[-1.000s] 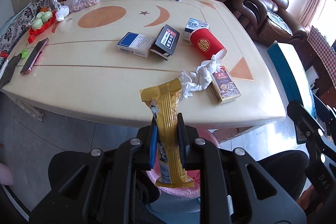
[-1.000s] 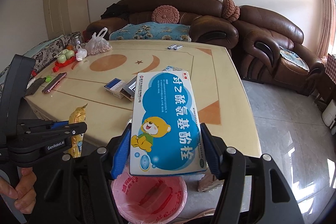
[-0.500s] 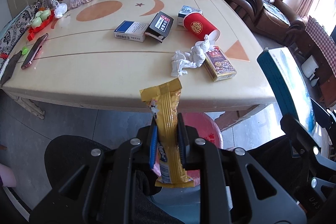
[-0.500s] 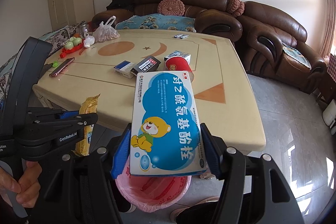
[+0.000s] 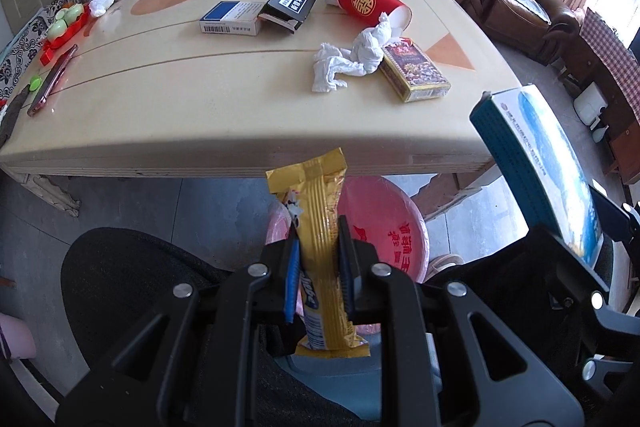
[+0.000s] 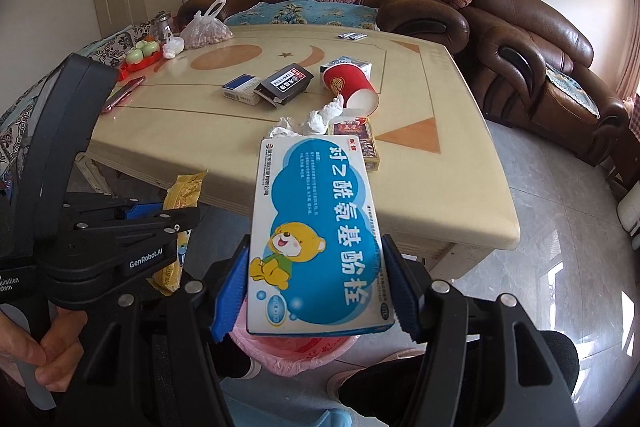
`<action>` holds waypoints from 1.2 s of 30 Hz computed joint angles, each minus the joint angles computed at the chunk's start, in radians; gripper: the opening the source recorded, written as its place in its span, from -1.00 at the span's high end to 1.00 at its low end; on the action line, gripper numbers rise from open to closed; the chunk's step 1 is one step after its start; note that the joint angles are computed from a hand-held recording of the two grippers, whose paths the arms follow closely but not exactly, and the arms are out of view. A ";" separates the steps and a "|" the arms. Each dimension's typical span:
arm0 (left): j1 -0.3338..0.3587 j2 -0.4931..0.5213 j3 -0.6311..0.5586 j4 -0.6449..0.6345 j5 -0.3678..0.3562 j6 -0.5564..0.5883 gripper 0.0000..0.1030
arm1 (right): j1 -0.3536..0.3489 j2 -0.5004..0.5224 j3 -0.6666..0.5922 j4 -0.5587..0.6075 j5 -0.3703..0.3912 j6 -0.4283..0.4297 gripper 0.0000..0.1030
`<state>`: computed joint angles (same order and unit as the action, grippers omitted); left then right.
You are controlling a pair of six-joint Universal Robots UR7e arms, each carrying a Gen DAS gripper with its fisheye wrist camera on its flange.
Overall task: Collect trash
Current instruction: 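Carry the wrapper with the left tool and the medicine box with the right tool over the pink bin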
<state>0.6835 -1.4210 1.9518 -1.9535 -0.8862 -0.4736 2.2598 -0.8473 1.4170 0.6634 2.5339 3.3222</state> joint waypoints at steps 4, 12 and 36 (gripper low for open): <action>0.016 0.000 0.016 0.007 -0.027 0.001 0.66 | -0.018 0.003 0.020 0.010 -0.019 0.019 -0.17; 0.057 0.020 0.025 0.022 -0.081 -0.003 0.66 | -0.061 0.025 0.043 0.035 -0.070 0.057 -0.17; 0.208 0.153 0.010 -0.028 -0.187 0.016 0.66 | -0.233 0.123 0.024 0.072 -0.183 0.050 -0.18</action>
